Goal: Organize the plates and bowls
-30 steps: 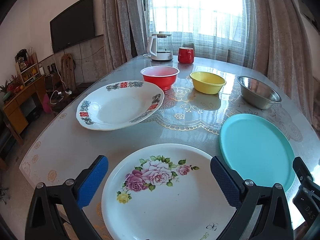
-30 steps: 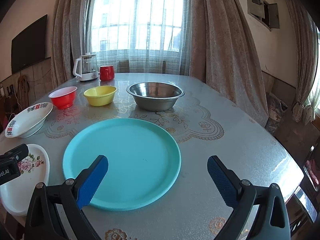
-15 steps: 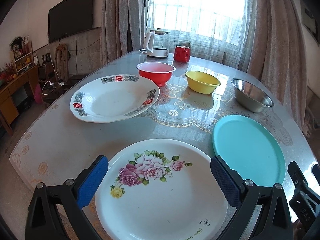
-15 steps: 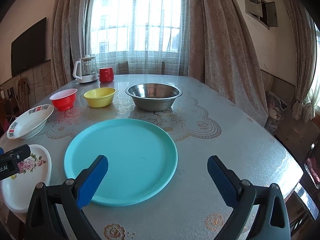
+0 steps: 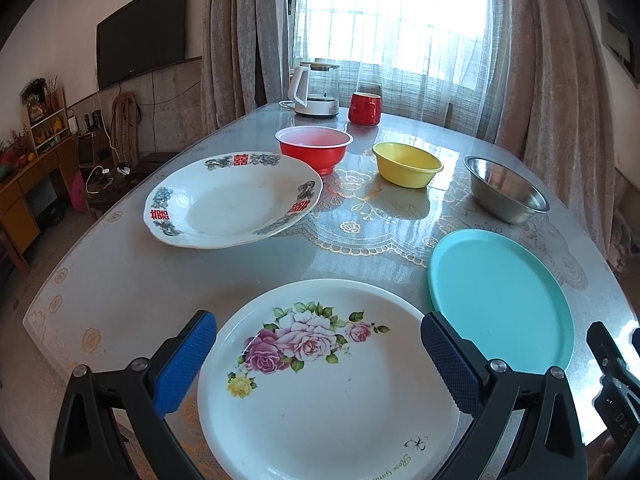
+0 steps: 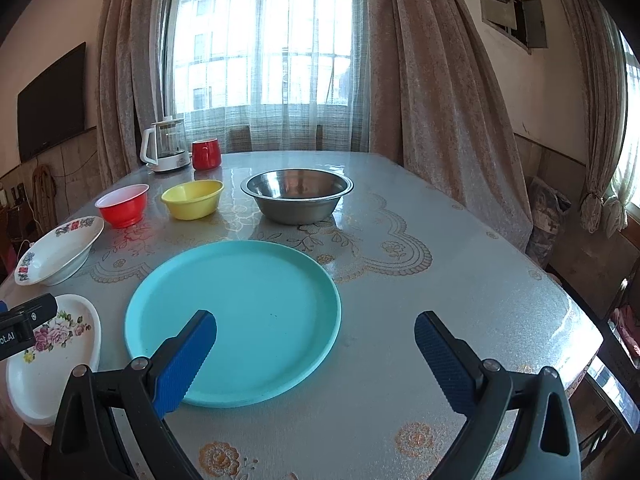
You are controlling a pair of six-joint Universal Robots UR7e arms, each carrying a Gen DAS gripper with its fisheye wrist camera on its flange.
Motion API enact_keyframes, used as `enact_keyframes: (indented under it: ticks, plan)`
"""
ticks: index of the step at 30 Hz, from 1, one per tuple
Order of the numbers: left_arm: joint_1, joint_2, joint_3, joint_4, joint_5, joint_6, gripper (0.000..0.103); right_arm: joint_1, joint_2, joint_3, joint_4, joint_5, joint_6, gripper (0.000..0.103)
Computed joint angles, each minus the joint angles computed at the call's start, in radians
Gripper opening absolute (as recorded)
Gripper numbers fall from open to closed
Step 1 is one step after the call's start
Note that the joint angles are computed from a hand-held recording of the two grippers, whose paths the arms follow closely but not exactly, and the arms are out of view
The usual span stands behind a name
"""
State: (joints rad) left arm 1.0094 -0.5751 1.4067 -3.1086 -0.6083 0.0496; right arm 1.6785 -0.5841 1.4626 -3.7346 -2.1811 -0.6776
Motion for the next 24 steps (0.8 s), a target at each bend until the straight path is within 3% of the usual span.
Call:
enact_keyframes:
  ticks: [24]
  plan:
    - [0.003,0.017,-0.018,0.021,0.017,0.019,0.103,-0.004,0.005,-0.010,0.058,0.007,0.012,0.101]
